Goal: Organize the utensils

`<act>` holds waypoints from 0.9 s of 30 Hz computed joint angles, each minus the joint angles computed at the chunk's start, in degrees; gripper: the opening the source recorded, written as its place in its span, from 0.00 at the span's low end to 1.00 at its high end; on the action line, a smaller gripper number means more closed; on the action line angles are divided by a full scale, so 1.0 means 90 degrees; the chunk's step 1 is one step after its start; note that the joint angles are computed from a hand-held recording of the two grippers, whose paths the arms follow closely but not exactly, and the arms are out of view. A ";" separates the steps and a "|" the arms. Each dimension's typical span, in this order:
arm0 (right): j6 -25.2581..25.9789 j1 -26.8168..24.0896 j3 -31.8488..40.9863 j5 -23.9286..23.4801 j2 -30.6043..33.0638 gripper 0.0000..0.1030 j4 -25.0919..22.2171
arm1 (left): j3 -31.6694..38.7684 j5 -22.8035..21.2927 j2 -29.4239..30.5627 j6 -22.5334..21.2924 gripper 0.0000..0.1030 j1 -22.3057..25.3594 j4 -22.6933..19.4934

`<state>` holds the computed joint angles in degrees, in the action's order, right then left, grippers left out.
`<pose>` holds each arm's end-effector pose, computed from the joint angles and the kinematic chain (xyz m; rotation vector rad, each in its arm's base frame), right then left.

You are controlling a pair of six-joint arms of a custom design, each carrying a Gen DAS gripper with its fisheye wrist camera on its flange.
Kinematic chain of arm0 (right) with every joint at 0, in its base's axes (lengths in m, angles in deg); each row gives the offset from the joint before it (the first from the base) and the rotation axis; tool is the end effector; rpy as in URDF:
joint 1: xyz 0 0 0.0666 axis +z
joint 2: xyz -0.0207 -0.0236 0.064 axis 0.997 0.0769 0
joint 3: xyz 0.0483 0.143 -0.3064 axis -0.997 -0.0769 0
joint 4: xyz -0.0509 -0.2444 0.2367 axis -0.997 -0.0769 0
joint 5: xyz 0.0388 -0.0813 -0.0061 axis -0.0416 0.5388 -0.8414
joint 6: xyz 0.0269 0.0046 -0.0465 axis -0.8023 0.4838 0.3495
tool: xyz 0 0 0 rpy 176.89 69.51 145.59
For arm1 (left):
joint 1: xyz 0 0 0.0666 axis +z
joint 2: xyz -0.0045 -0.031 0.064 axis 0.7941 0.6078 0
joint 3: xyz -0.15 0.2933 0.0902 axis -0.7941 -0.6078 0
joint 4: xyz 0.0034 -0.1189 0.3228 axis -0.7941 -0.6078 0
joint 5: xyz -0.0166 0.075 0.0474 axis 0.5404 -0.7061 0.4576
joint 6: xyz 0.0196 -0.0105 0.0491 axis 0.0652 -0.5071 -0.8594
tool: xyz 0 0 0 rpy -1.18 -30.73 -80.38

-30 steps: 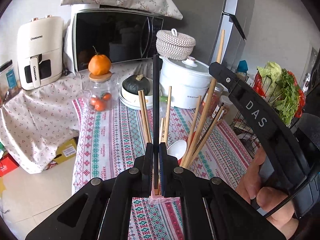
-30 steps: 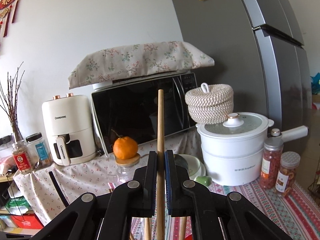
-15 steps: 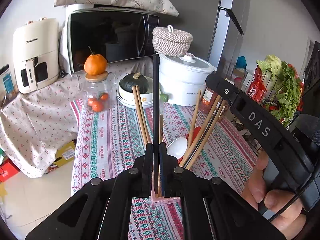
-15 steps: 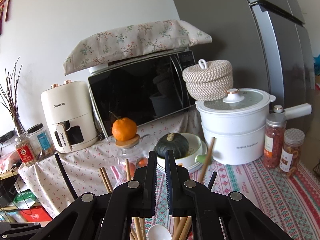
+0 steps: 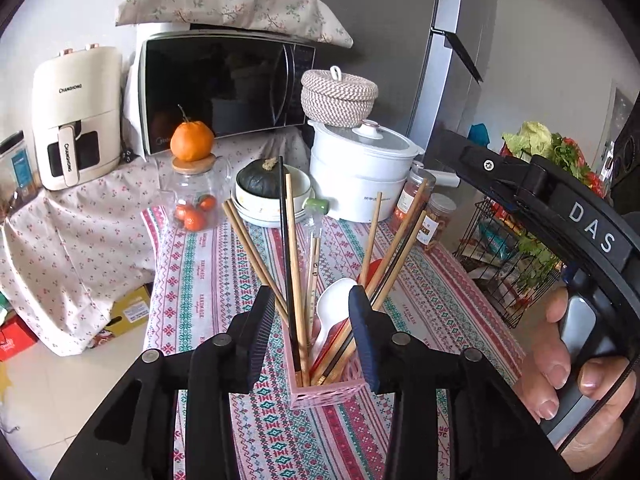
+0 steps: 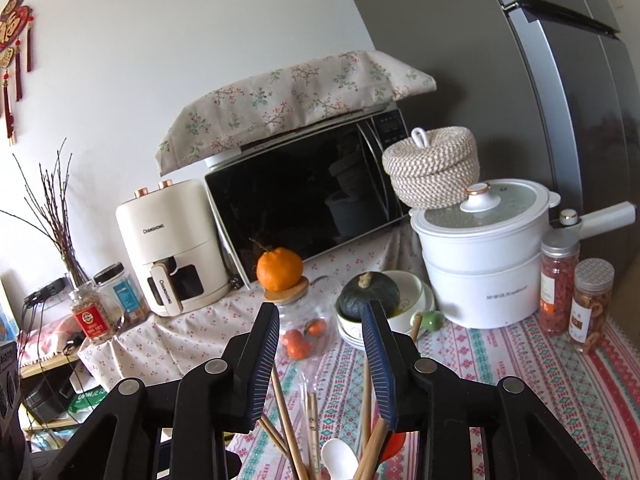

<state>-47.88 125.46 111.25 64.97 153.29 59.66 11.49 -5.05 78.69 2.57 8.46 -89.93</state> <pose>0.3512 0.2806 0.4535 -0.0844 1.8551 0.5262 0.3414 -0.3145 0.4331 0.1489 2.2285 -0.2878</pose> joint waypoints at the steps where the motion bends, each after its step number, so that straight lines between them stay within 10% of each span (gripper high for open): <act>1: 0.0017 -0.0008 -0.0012 -0.0010 -0.0074 0.41 -0.0104 | 0.0002 -0.0035 -0.0024 0.0001 0.43 -0.0038 -0.0020; 13: -0.0004 0.0064 -0.0001 0.0582 -0.0978 0.74 -0.2266 | 0.0386 -0.1280 -0.0041 0.0855 0.85 -0.0853 -0.1384; 21: -0.0046 0.0531 0.0335 0.1591 -0.1214 0.99 -0.4090 | 0.1059 -0.2355 0.0047 0.1960 0.95 -0.1596 -0.2892; 27: -0.0242 0.0860 0.0580 0.2040 -0.1239 0.99 -0.5010 | 0.1703 -0.2932 0.0286 0.2670 0.95 -0.1995 -0.3789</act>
